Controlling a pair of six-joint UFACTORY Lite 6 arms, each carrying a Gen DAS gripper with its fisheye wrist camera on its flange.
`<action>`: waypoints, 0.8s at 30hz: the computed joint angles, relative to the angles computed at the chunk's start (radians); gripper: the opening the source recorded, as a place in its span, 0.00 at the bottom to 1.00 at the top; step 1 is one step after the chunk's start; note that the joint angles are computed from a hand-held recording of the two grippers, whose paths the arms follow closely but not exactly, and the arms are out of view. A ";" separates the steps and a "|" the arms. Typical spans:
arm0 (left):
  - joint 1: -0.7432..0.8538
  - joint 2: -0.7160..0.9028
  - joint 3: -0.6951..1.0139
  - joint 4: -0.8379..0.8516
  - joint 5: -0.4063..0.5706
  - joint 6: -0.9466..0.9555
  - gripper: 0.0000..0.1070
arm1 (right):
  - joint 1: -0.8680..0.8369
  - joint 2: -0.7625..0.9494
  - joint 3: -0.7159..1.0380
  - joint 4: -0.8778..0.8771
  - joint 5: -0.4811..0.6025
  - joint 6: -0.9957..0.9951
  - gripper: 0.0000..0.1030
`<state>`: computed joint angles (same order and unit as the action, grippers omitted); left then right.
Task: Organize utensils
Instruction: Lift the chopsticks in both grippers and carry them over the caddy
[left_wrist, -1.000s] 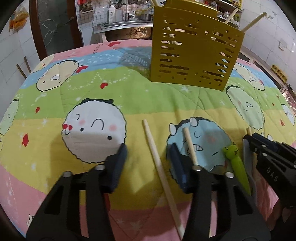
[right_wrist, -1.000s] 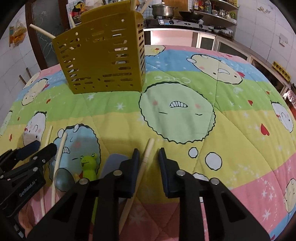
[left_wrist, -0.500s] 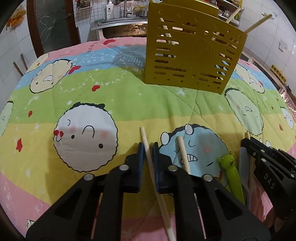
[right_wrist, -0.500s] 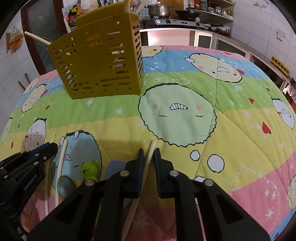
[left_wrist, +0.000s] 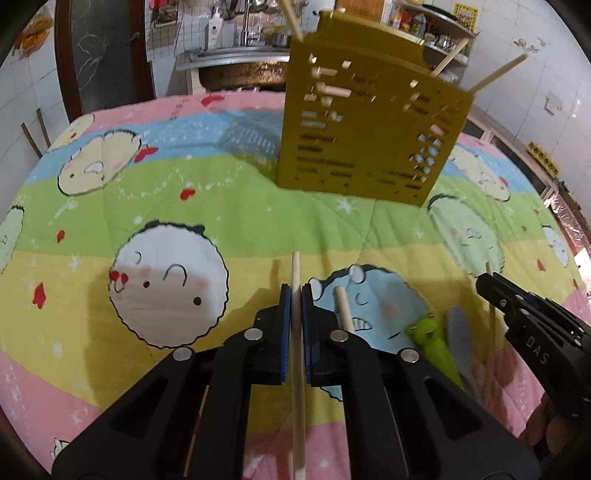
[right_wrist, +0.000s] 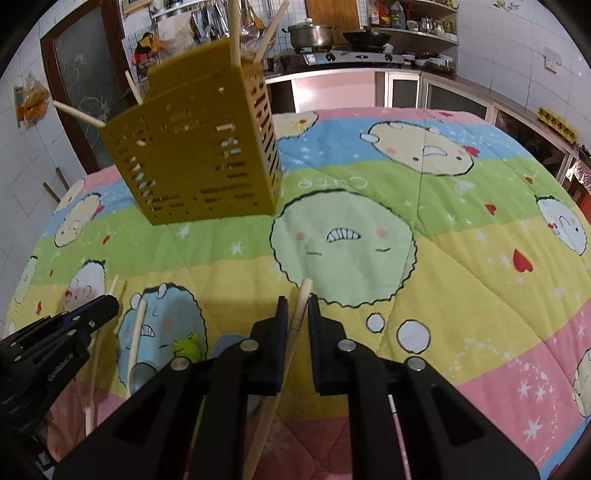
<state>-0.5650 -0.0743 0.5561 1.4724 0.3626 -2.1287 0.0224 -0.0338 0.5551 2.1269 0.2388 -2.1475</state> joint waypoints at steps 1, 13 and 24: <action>-0.010 -0.028 -0.008 -0.017 0.010 0.016 0.04 | -0.004 -0.010 -0.003 -0.014 0.003 0.013 0.11; -0.130 -0.291 -0.070 -0.124 0.169 0.117 0.04 | -0.101 -0.244 -0.066 -0.298 0.085 0.255 0.09; -0.202 -0.470 -0.120 -0.147 0.272 0.154 0.04 | -0.146 -0.451 -0.119 -0.382 0.128 0.322 0.06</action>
<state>-0.7672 -0.5446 0.4356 1.3257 0.6345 -1.9747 -0.1241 -0.4844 0.4362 1.7446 0.3670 -1.8251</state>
